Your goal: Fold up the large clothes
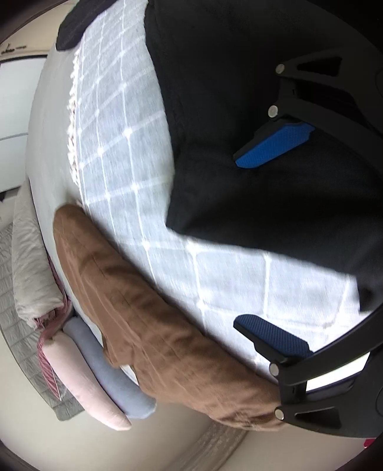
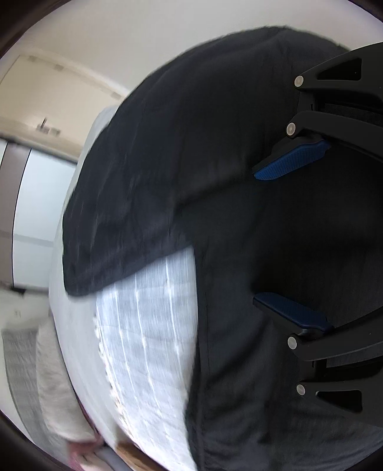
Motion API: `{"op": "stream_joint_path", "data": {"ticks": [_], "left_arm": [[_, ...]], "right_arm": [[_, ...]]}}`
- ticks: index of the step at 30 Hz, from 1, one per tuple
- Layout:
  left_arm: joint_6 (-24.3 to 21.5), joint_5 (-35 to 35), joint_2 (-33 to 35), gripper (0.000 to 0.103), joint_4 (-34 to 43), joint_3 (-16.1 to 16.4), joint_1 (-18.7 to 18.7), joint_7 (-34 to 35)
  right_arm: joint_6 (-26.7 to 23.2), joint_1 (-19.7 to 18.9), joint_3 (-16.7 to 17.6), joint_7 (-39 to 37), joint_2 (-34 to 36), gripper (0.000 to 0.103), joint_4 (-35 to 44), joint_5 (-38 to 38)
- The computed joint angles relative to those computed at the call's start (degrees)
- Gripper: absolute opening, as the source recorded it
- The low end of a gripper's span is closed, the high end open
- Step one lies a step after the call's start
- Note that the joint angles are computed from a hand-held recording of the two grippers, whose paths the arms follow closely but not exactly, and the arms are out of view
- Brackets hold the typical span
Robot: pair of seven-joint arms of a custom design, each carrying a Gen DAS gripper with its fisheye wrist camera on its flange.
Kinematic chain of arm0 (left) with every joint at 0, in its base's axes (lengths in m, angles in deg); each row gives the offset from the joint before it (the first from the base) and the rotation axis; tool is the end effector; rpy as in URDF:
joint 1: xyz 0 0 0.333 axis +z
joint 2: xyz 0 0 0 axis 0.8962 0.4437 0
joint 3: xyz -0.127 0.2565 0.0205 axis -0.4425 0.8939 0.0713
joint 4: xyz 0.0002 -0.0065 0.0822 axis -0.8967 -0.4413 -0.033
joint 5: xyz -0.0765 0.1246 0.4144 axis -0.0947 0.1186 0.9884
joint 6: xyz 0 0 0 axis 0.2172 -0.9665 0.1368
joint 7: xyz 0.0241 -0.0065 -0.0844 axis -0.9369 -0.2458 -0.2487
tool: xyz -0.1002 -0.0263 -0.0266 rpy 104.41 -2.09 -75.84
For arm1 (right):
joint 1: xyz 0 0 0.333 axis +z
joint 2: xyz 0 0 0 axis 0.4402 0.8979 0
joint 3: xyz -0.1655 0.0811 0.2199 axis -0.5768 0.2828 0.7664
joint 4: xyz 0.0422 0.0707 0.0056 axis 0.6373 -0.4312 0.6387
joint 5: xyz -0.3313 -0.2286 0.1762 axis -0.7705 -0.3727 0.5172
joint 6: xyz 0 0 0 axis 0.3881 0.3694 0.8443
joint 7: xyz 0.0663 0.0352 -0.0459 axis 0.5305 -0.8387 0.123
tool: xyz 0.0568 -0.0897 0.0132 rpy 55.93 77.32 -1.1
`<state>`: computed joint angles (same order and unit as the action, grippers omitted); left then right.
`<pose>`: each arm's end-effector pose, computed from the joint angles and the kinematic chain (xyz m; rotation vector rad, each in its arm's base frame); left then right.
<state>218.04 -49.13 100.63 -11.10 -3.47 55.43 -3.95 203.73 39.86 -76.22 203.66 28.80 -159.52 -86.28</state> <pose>0.7073 -0.1616 0.5366 -1.4348 1.9834 -0.3732 0.5431 0.1802 0.5129 -1.3938 2.4979 -0.8904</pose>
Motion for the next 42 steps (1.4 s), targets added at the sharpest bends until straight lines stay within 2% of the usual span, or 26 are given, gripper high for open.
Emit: {"op": "stream_joint_path", "data": {"ticks": [2,6,10,14,16,20,24,27,29,30,32,33,34,37,38,39,42], "left_arm": [[-0.88,-0.47,-0.82,0.100,-0.93,0.42,0.66,-0.38],[-2.66,-2.88,-3.92,0.100,-3.72,0.55,2.59,-0.49],[-1.55,-3.53,-10.19,0.100,-9.85,0.00,4.09,0.87],[2.27,-13.82,-20.93,0.100,-20.34,-0.80,5.45,7.80],[2.71,-21.13,-26.54,0.100,-25.41,-0.54,4.75,12.79],[3.00,-32.63,-36.11,0.100,-34.45,0.51,1.30,20.38],[2.46,-39.04,-43.34,0.100,-42.17,1.11,-2.68,27.34],[3.24,-38.86,-45.53,0.100,-45.82,0.13,-3.27,29.38],[3.08,-37.12,-45.97,0.100,-47.49,-0.96,-2.50,28.52],[4.17,-37.99,-46.25,0.100,-48.59,-0.04,-2.94,29.34],[5.57,-37.16,-47.20,0.101,-49.99,-0.10,-2.00,28.96],[6.74,-35.12,-47.67,0.101,-50.75,-0.90,-0.40,27.85],[7.87,-33.76,-48.12,0.102,-51.58,-1.17,0.70,27.01],[9.75,-31.66,-48.53,0.102,-52.69,-0.17,2.74,25.84],[10.63,-30.53,-48.66,0.102,-53.09,-0.31,3.89,25.11],[10.74,-30.27,-48.62,0.102,-53.24,0.09,4.35,24.71],[3.41,-39.31,-47.04,0.102,-50.74,7.43,1.12,27.79]], "right_arm": [[-0.50,-0.91,-0.94,3.09,-5.10,0.079,-4.59,2.00],[0.75,-2.55,-0.09,5.18,-14.70,0.079,-12.06,3.51],[-5.22,-3.11,3.95,4.23,-20.22,0.079,-13.05,2.05],[-4.65,-1.28,6.45,4.47,-26.62,0.081,-15.55,3.26],[-3.92,-0.04,8.01,4.70,-28.28,0.081,-15.93,4.38],[-1.45,3.17,12.06,6.73,-27.05,0.081,-14.45,6.58],[4.41,6.86,14.09,6.54,-21.63,0.082,-12.22,7.43],[8.30,9.21,15.45,6.87,-17.61,0.082,-11.59,6.30],[7.51,10.19,15.73,7.57,-15.76,0.082,-11.68,5.95],[7.82,10.67,15.20,8.33,-15.81,0.083,-12.55,6.01],[9.37,11.52,13.48,8.77,-17.70,0.083,-15.02,6.62],[8.51,11.41,13.61,9.28,-18.57,0.083,-15.59,6.25],[5.62,10.92,14.22,10.41,-20.18,0.083,-16.48,5.41],[5.93,11.38,12.94,11.48,-27.11,0.082,-22.28,5.73],[4.86,11.10,13.50,11.62,-28.68,0.082,-23.10,5.49],[5.43,11.40,13.29,10.96,-30.58,0.082,-24.61,5.47],[4.77,11.52,14.50,9.68,-33.15,0.082,-26.11,5.74]]}}
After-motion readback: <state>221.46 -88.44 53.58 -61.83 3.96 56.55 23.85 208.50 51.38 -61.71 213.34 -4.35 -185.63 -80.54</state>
